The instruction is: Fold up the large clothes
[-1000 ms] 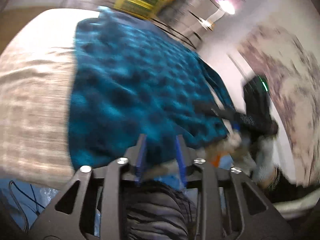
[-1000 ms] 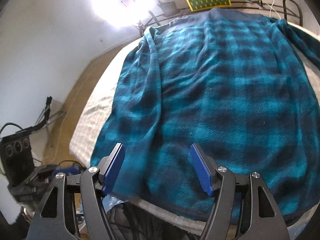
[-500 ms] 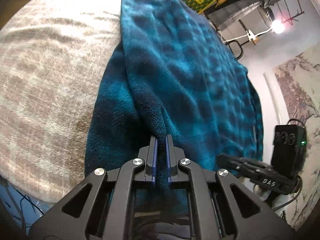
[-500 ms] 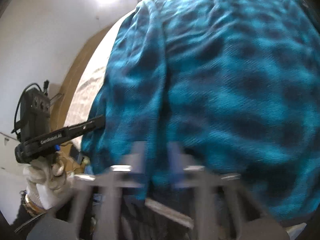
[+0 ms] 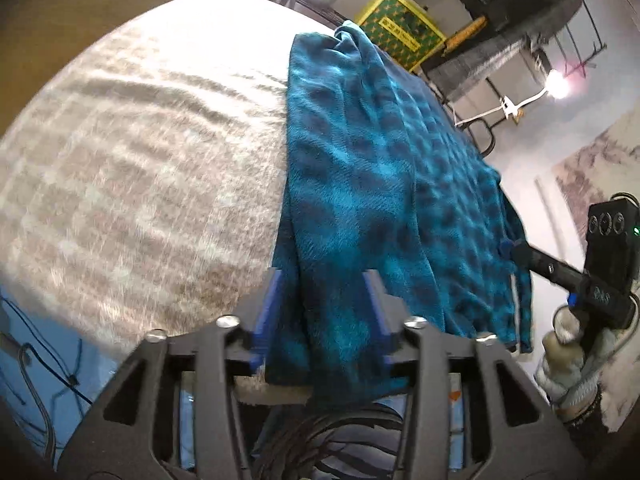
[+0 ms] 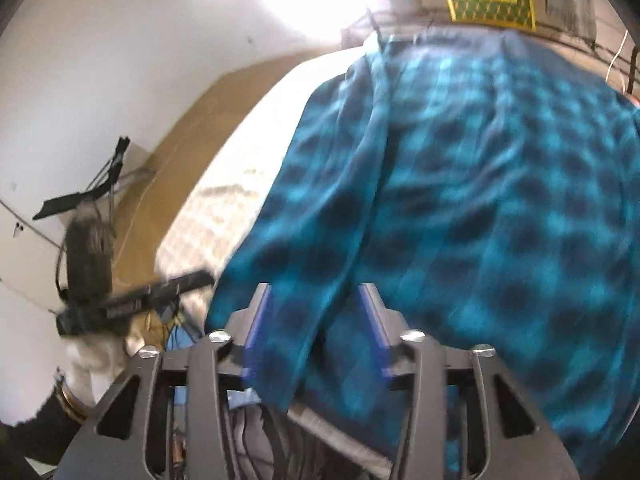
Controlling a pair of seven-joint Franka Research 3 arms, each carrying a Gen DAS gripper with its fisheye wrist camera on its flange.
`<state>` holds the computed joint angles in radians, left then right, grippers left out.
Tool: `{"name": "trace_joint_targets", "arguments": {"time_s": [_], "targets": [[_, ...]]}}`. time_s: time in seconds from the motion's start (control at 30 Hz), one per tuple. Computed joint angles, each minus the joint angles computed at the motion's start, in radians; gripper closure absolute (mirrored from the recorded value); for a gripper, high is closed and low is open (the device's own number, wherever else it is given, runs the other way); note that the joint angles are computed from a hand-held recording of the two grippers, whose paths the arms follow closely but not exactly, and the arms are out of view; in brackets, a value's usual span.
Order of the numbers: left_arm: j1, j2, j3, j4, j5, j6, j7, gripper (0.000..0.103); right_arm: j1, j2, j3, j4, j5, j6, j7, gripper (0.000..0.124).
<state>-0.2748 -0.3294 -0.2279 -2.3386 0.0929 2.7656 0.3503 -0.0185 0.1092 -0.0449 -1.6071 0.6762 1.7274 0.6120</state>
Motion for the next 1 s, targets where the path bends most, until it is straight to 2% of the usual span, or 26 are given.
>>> {"name": "trace_joint_targets", "arguments": {"time_s": [0.03, 0.1, 0.23, 0.37, 0.4, 0.43, 0.47, 0.5, 0.57, 0.63, 0.7, 0.8, 0.87, 0.93, 1.0], "targets": [[-0.006, -0.007, 0.0, -0.021, -0.013, 0.019, -0.009, 0.051, 0.002, 0.006, 0.002, 0.01, -0.002, 0.008, -0.003, 0.078], [-0.016, -0.009, -0.001, -0.037, -0.032, 0.02, -0.024, 0.047, 0.009, 0.006, 0.007, 0.006, -0.016, 0.03, -0.007, 0.078], [-0.034, -0.013, -0.003, -0.079, -0.062, 0.057, -0.059, 0.047, 0.016, -0.004, 0.012, -0.016, -0.03, 0.016, -0.031, 0.078], [-0.004, -0.017, -0.034, -0.105, -0.02, 0.114, -0.144, 0.047, 0.043, -0.036, 0.025, -0.09, -0.023, 0.051, -0.08, 0.079], [-0.005, -0.011, -0.031, -0.1, -0.013, 0.116, -0.144, 0.052, 0.05, -0.039, 0.027, -0.102, -0.023, 0.063, -0.086, 0.079], [-0.004, -0.005, -0.033, -0.096, -0.003, 0.121, -0.147, 0.076, 0.062, -0.037, 0.032, -0.115, -0.031, 0.089, -0.086, 0.079], [-0.025, 0.01, -0.015, -0.087, -0.015, 0.132, -0.123, 0.087, 0.071, -0.036, 0.034, -0.124, -0.039, 0.112, -0.08, 0.079], [-0.022, 0.016, -0.019, -0.081, -0.005, 0.137, -0.123, 0.094, 0.079, -0.031, 0.037, -0.128, -0.048, 0.132, -0.074, 0.079], [0.028, 0.016, -0.065, -0.068, 0.07, 0.158, -0.173, 0.097, 0.096, -0.007, 0.043, -0.124, -0.081, 0.165, -0.05, 0.079], [0.046, 0.011, -0.08, -0.065, 0.109, 0.19, -0.206, 0.097, 0.114, 0.014, 0.047, -0.119, -0.148, 0.196, -0.006, 0.078], [0.072, 0.004, -0.102, -0.056, 0.157, 0.215, -0.237, 0.098, 0.117, 0.037, 0.047, -0.09, -0.18, 0.173, 0.017, 0.079], [0.091, -0.005, -0.116, -0.041, 0.205, 0.221, -0.263, 0.098, 0.108, 0.072, 0.05, 0.006, -0.17, 0.082, 0.034, 0.079], [0.106, -0.005, -0.129, -0.028, 0.237, 0.229, -0.283, 0.098, 0.101, 0.095, 0.057, 0.087, -0.134, 0.04, 0.046, 0.072], [0.111, 0.0, -0.134, -0.01, 0.263, 0.219, -0.287, 0.098, 0.109, 0.104, 0.066, 0.126, -0.132, 0.054, 0.047, 0.063], [0.103, 0.005, -0.129, 0.006, 0.278, 0.201, -0.28, 0.098, 0.127, 0.122, 0.076, 0.165, -0.152, 0.071, 0.057, 0.063]]}}
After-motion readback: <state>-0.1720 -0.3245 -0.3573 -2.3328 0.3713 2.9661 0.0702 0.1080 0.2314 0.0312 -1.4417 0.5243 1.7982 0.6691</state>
